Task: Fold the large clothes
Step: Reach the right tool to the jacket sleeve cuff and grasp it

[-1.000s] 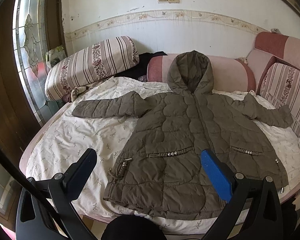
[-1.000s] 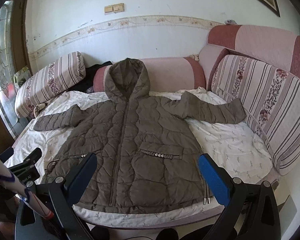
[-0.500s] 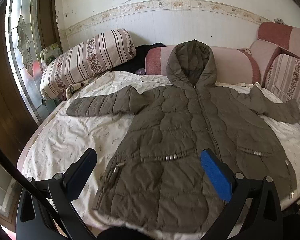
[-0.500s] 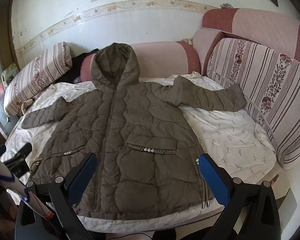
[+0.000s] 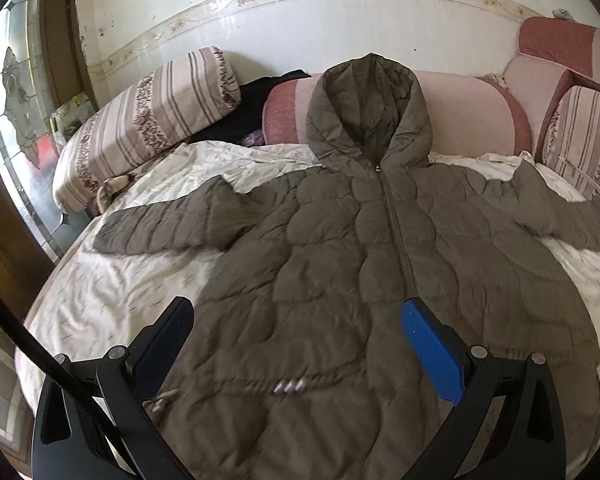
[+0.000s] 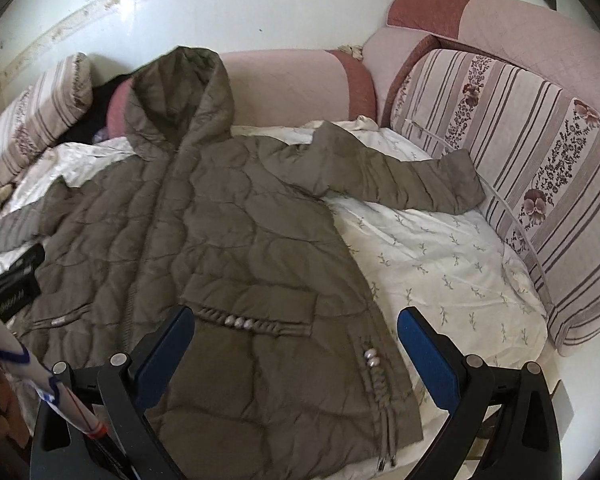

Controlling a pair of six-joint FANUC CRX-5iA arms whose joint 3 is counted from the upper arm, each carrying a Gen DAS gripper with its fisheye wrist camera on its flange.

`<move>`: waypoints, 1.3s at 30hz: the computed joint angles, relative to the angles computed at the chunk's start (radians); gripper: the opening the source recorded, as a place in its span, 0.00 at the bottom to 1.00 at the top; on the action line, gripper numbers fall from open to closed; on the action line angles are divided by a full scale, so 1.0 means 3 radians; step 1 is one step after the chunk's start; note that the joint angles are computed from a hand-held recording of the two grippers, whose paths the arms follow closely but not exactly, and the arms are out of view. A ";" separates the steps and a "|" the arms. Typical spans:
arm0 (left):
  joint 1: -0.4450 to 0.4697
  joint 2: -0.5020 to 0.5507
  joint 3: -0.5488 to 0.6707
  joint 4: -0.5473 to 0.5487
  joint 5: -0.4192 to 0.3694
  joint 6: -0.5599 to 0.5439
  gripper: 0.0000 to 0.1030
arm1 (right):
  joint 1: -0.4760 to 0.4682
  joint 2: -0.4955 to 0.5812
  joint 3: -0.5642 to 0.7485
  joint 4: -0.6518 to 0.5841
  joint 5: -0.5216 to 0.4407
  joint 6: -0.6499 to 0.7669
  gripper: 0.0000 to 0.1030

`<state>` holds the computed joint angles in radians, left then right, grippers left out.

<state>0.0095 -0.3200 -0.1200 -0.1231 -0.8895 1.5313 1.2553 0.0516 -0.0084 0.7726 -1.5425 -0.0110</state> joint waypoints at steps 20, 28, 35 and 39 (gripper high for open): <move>-0.0177 0.0823 0.0399 -0.0192 -0.0012 0.0347 1.00 | -0.0719 0.0469 0.0363 -0.0249 -0.0128 0.0629 1.00; -0.0207 0.0855 0.0433 -0.0260 -0.0035 0.0393 1.00 | -0.0986 0.0549 0.0458 -0.0295 -0.0114 0.0801 1.00; -0.0220 0.0953 0.0522 -0.0346 -0.0075 0.0469 1.00 | -0.1208 0.0600 0.0521 -0.0308 -0.0097 0.0933 1.00; -0.0229 0.1013 0.0577 -0.0393 -0.0099 0.0523 1.00 | -0.1394 0.0530 0.0502 -0.0460 0.0070 0.0884 1.00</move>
